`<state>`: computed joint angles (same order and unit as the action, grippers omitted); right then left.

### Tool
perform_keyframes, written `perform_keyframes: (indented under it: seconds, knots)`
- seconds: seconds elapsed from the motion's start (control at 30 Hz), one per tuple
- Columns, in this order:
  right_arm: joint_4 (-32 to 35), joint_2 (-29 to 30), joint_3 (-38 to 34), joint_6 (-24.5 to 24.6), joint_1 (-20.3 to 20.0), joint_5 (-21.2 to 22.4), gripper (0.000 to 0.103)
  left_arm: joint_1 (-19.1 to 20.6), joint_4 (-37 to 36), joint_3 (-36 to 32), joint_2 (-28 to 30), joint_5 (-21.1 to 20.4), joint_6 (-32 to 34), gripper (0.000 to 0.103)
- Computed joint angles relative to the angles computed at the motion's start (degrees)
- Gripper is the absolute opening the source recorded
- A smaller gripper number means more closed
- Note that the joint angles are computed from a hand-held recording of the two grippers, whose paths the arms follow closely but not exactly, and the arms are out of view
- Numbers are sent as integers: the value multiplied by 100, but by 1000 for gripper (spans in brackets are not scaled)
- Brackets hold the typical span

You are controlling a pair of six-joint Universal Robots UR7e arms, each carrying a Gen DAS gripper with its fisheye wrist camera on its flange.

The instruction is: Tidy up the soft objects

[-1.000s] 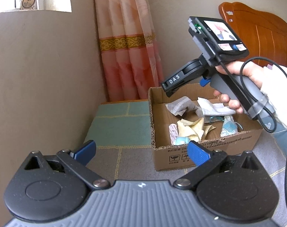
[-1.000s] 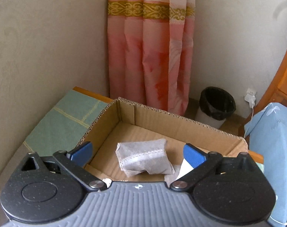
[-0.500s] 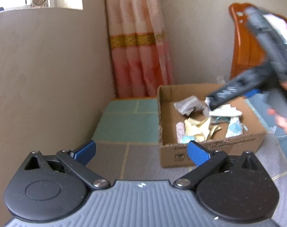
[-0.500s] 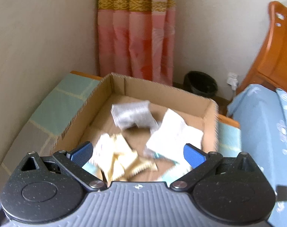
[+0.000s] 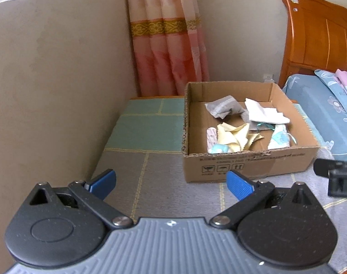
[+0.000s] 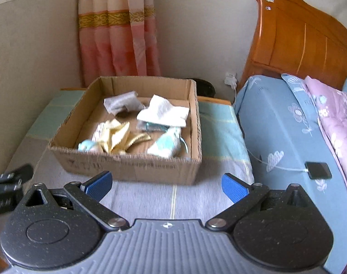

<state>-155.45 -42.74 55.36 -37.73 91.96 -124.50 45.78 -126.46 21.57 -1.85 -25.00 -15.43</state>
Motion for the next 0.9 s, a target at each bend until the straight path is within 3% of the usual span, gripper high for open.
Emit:
perform_keyframes:
  seconds: [0.27,0.9]
  knots:
    - [-376,-288,549,80,18,36,103,-61,23,5,-9,-131,47,102]
    - [-382,-325,600,61,25,70,103,-76,119,108,-107,-202,-113,102]
